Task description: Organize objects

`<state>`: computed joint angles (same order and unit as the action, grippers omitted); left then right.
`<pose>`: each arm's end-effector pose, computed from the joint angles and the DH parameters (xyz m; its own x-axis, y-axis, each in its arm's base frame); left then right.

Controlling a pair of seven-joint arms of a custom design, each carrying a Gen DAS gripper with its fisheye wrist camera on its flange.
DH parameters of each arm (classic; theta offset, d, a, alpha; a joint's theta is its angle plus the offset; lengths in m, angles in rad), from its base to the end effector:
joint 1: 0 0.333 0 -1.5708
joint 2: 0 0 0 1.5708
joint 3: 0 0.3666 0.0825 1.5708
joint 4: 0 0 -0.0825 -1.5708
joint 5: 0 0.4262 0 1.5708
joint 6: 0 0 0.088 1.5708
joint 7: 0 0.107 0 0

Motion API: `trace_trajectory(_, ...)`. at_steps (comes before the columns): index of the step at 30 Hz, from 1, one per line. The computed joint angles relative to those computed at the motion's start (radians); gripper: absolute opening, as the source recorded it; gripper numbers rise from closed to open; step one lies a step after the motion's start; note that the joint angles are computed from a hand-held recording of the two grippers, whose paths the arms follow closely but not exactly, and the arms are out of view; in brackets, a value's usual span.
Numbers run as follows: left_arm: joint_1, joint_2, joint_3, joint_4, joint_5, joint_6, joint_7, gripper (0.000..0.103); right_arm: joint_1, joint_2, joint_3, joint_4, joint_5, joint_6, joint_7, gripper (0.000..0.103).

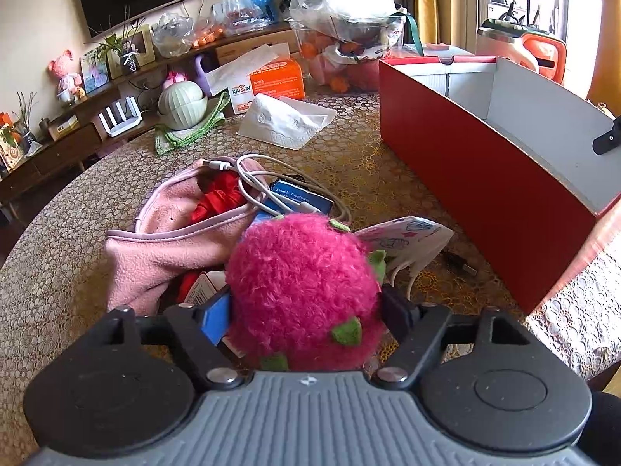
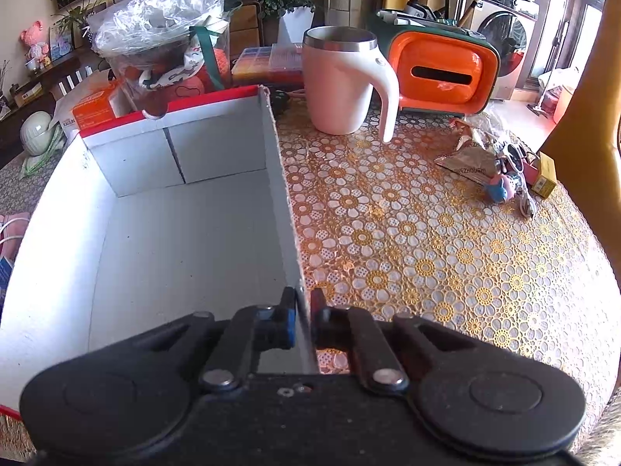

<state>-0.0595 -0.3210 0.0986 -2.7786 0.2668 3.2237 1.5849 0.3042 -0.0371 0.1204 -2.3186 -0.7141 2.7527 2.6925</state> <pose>0.4315 -0.0083 0.4106 -0.1813 -0.9726 -0.1458 -0.6996 0.2318 -0.6759 0.5047 0.2580 0.4237 -0.0813 -0.9961 -0.0351 -0.8160 0.0867 -0.5715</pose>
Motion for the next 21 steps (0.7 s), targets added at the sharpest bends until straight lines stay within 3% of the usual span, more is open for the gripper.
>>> trace_trajectory(4, -0.004, -0.027, 0.007, -0.005, -0.008, -0.031, 0.005, 0.076, 0.003, -0.014, 0.002, -0.02, 0.043, 0.028, -0.05, 0.002)
trace_trajectory(12, -0.125, -0.091, 0.136, -0.003, -0.108, -0.09, 0.096, 0.075, -0.012, -0.038, 0.021, -0.049, 0.021, 0.046, -0.081, 0.002)
trace_trajectory(21, -0.187, -0.157, 0.17, 0.032, -0.231, -0.176, 0.198, 0.075, -0.032, -0.045, 0.031, -0.063, 0.025, 0.065, -0.103, 0.002)
